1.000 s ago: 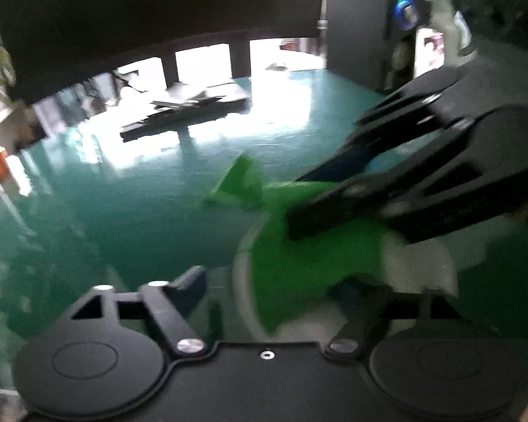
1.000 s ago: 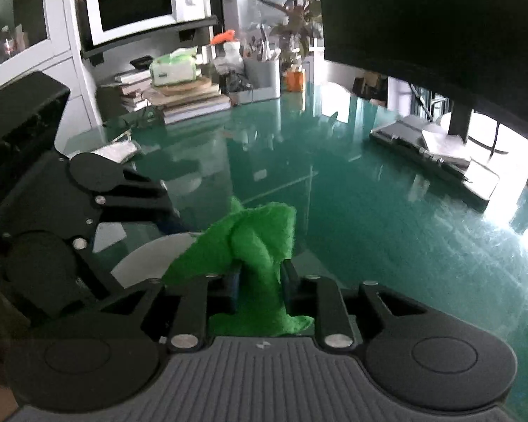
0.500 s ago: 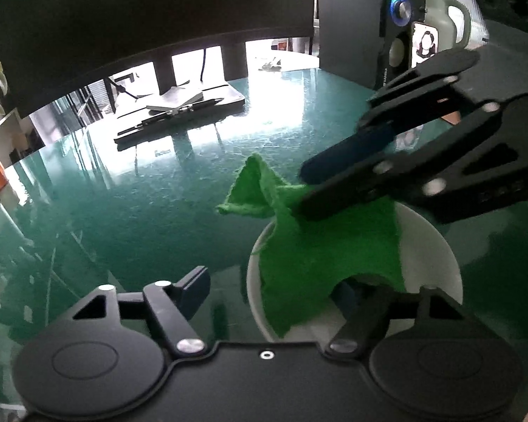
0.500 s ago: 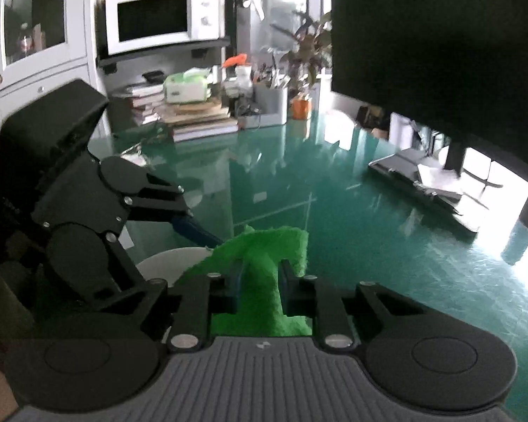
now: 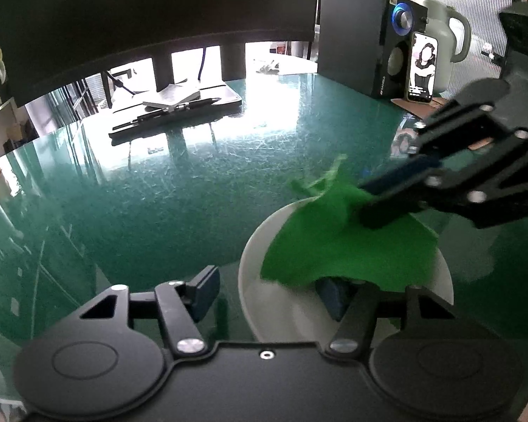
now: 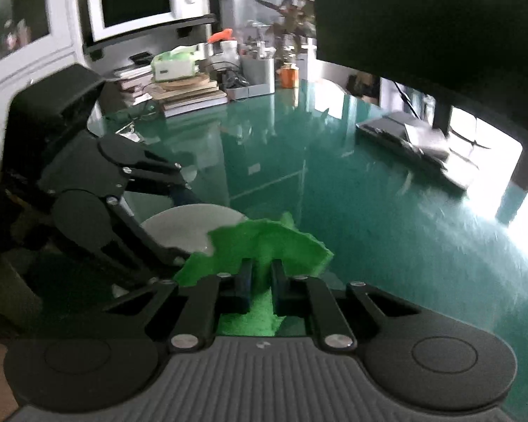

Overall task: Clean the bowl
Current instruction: 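Rub the green cloth around the bowl's inside while the left tool holds the rim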

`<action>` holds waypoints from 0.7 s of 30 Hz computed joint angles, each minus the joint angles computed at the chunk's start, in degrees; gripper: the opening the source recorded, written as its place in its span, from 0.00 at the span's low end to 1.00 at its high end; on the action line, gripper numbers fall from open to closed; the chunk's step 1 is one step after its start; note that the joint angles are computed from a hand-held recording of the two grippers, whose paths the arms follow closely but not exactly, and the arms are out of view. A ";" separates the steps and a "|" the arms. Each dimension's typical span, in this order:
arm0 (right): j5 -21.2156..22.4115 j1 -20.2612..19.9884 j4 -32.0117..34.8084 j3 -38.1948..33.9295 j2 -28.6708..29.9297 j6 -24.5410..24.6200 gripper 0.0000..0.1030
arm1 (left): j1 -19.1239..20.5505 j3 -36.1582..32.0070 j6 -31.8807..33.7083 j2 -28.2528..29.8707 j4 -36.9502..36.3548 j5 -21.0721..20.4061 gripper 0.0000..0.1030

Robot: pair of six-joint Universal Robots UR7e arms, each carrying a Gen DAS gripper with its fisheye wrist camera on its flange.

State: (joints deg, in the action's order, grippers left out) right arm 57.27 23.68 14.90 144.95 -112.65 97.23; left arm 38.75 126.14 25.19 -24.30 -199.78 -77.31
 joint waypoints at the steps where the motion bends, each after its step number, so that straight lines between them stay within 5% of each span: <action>1: -1.17 -1.78 1.41 0.47 -0.64 -0.93 0.12 | 0.02 -0.07 0.02 0.07 -0.03 -0.05 0.58; 4: -0.86 -1.16 1.18 -0.31 0.81 0.47 0.12 | -0.38 0.09 0.25 0.41 -0.85 0.39 0.58; 9: 8.46 12.50 -8.11 -5.04 10.00 9.54 0.12 | -0.57 0.70 0.15 0.33 -1.24 -0.02 0.58; 13: 12.58 18.86 -12.19 -6.19 13.20 10.55 0.19 | -0.82 0.85 -0.23 0.35 -1.53 0.68 0.58; 17: 12.28 18.14 -11.48 -6.06 12.38 10.27 0.18 | -0.49 0.65 -0.52 0.35 -1.33 0.37 0.59; 21: 9.58 12.24 -8.86 -3.86 7.59 9.00 0.18 | -0.27 0.34 -0.75 0.70 -1.64 0.11 0.61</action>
